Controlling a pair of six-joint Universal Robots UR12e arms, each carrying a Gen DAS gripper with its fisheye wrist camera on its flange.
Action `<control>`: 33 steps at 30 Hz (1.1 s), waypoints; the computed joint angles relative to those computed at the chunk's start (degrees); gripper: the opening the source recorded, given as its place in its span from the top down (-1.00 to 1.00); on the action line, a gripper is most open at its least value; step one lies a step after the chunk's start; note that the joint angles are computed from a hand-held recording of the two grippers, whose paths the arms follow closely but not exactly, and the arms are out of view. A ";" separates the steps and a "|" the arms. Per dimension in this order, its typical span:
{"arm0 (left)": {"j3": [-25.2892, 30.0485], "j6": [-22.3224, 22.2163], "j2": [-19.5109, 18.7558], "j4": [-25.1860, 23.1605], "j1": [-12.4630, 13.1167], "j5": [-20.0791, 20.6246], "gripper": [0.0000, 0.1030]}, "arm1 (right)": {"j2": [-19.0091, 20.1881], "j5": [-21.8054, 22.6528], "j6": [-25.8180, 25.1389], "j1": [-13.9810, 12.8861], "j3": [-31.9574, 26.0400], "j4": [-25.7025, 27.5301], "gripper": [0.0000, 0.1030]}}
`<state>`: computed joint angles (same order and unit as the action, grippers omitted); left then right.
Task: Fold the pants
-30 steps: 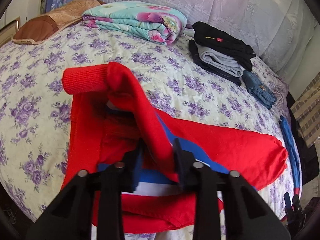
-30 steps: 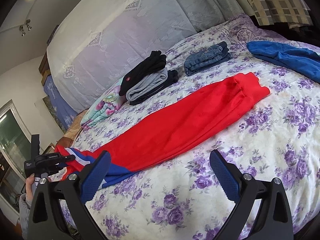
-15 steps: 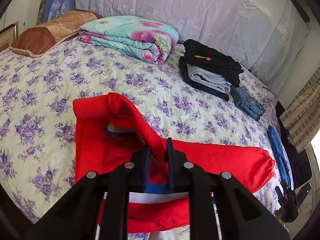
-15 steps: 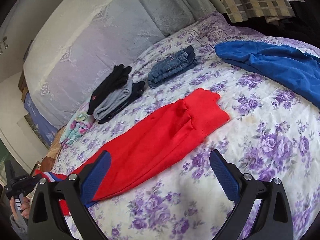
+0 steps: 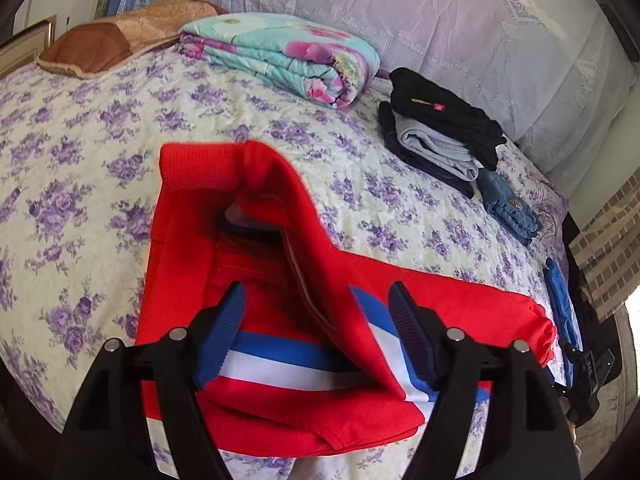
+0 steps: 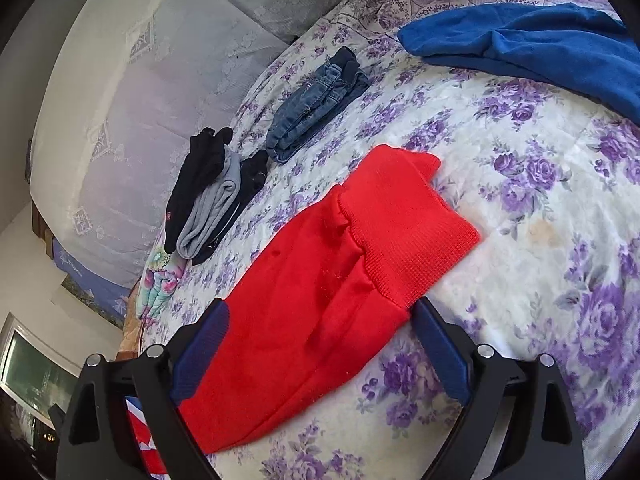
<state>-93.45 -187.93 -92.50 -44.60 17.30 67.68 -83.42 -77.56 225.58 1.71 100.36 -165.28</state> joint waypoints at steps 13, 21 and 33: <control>0.41 -2.73 0.34 0.80 1.14 -0.37 -0.56 | -0.77 1.30 0.10 -0.56 2.40 -5.64 0.62; 3.61 -0.45 -2.71 -2.60 -0.57 4.65 0.65 | -2.66 0.54 -0.18 -0.91 4.63 -7.47 0.62; 3.69 -0.94 -2.22 2.82 1.62 -1.87 0.85 | -6.56 -5.08 -2.87 -0.88 6.40 -14.07 0.84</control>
<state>-89.75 -188.87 -94.71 -41.78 18.92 65.81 -89.99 -82.64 222.71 0.83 106.77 -179.36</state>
